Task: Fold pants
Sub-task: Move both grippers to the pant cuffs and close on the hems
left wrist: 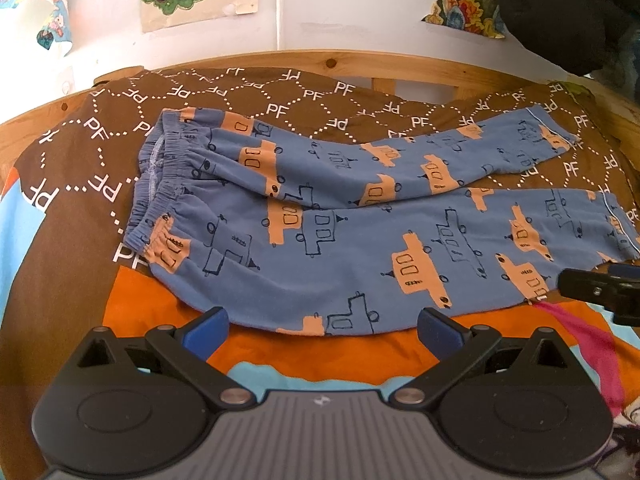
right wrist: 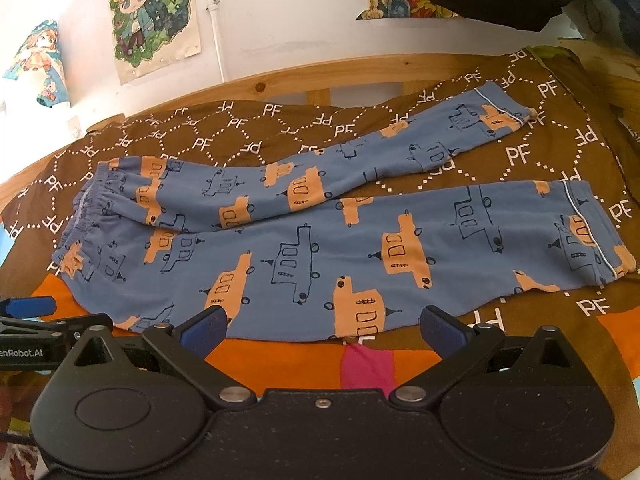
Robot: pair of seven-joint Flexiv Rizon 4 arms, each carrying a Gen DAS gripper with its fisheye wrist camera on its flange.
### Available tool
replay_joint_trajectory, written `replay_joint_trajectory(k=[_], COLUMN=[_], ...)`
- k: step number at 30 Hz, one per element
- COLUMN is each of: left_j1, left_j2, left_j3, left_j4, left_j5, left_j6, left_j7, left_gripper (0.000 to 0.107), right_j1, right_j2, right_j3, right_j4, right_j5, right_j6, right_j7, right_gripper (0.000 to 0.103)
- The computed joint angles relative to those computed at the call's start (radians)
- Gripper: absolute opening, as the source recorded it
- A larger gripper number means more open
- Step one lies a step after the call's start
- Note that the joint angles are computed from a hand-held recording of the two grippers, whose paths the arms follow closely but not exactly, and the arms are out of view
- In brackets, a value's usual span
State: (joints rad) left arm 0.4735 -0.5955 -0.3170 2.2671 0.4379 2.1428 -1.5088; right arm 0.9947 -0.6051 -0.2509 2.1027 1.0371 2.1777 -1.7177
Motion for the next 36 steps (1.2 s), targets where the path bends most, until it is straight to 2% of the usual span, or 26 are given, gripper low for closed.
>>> replay_joint_trajectory(k=[2,7,9,13,15,17,18,20,22,24,27,29,33,36], left_j1=[0.018,0.054,0.13,0.357,0.404,0.374,0.33,0.19,0.051,-0.067,-0.121,-0.136,-0.203,-0.237], left_j2=[0.005,0.057,0.09,0.099,0.118,0.151,0.166,0.194,0.186,0.154,0.098,0.06,-0.011,-0.078], left_j3=[-0.022,-0.089,-0.188,-0.459,-0.522,-0.496,-0.45,-0.296,-0.136,-0.012,0.028,0.028,0.081,0.106], left_j4=[-0.019,-0.081,-0.111,-0.144,-0.184,-0.238,-0.273,-0.345,-0.433,-0.501,-0.568,-0.608,-0.696,-0.789], left_j5=[0.001,-0.077,-0.127,-0.219,-0.267,-0.299,-0.305,-0.295,-0.182,-0.138,-0.121,-0.141,-0.189,-0.276], left_j6=[-0.042,-0.199,-0.283,-0.34,-0.398,-0.474,-0.518,-0.607,-0.665,-0.679,-0.686,-0.705,-0.75,-0.843], left_j7=[0.0,0.04,0.045,0.042,0.066,0.114,0.138,0.178,0.134,0.16,0.242,0.297,0.328,0.327], left_gripper=[0.103,0.103,0.103,0.103,0.103,0.103,0.103,0.103,0.103,0.103,0.103,0.103,0.103,0.099], right_j1=[-0.015,-0.13,-0.183,-0.243,-0.239,-0.245,-0.245,-0.252,-0.308,-0.448,-0.657,-0.795,-0.934,-0.931], right_j2=[-0.004,-0.01,-0.005,0.015,0.026,0.039,0.051,0.07,0.075,0.07,0.074,0.028,-0.109,-0.218], right_j3=[0.017,0.138,0.192,0.243,0.235,0.23,0.222,0.21,0.244,0.335,0.386,0.439,0.511,0.501], right_j4=[-0.002,0.006,0.021,0.031,0.017,0.004,-0.003,-0.013,-0.009,0.005,0.002,-0.076,-0.338,-0.54], right_j5=[-0.001,-0.069,-0.117,-0.138,-0.1,-0.081,-0.069,-0.075,-0.17,-0.382,-0.829,-1.081,-1.337,-1.435], right_j6=[0.026,0.154,0.213,0.263,0.254,0.23,0.205,0.175,0.181,0.181,0.022,-0.062,-0.293,-0.462], right_j7=[0.01,0.067,0.099,0.125,0.084,0.037,0.004,-0.052,-0.072,-0.037,0.181,0.31,0.36,0.351], right_gripper=[0.103,0.103,0.103,0.103,0.103,0.103,0.103,0.103,0.103,0.103,0.103,0.103,0.103,0.102])
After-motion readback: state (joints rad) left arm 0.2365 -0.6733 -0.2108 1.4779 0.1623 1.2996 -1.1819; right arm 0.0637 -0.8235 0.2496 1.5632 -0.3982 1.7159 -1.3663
